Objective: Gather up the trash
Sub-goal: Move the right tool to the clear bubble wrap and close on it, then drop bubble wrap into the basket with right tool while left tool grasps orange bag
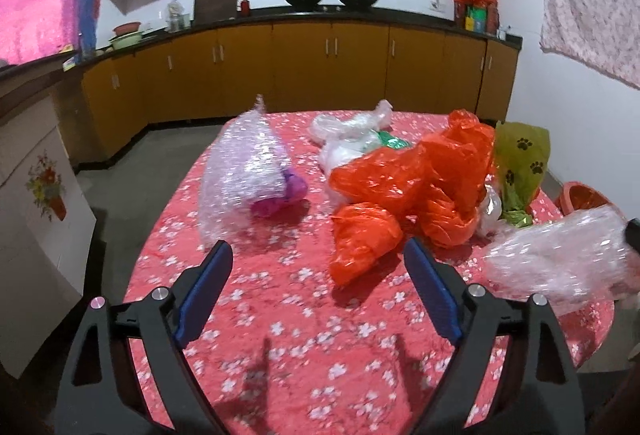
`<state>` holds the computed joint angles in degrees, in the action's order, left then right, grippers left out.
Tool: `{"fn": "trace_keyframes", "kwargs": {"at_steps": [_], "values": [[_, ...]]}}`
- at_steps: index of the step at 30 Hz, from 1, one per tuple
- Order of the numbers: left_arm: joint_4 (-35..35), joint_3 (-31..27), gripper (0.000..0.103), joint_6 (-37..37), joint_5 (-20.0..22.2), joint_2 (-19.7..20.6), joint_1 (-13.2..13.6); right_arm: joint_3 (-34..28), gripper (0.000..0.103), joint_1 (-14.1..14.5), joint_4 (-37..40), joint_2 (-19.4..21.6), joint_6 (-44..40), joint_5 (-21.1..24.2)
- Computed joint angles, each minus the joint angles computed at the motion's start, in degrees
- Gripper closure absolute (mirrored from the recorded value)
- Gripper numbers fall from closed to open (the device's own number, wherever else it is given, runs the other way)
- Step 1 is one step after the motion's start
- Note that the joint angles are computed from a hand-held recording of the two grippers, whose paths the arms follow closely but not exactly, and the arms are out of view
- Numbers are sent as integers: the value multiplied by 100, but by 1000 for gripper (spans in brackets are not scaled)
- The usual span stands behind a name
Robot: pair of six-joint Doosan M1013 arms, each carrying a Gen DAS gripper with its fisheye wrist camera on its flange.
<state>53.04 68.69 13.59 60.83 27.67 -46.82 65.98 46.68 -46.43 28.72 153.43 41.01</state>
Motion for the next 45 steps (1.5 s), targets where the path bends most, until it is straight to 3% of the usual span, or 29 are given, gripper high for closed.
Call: {"fn": "trace_keyframes", "kwargs": {"at_steps": [9, 17, 23, 27, 33, 45], "values": [[-737, -410, 20, 645, -120, 282, 200, 445, 98, -127, -791, -351, 1074, 244], [-1106, -881, 25, 1212, 60, 563, 287, 643, 98, -207, -1213, -481, 1663, 550], [-1498, -1116, 36, 1552, 183, 711, 373, 701, 98, -277, -1271, -510, 1858, 723], [-1754, -1132, 49, 1598, 143, 726, 432, 747, 98, -321, -1315, -525, 2000, 799], [-1630, -970, 60, 1410, -13, 604, 390, 735, 98, -364, -1322, -517, 2107, 850], [-751, -666, 61, 964, -402, 195, 71, 580, 98, -407, -1325, -437, 2052, 639]]}}
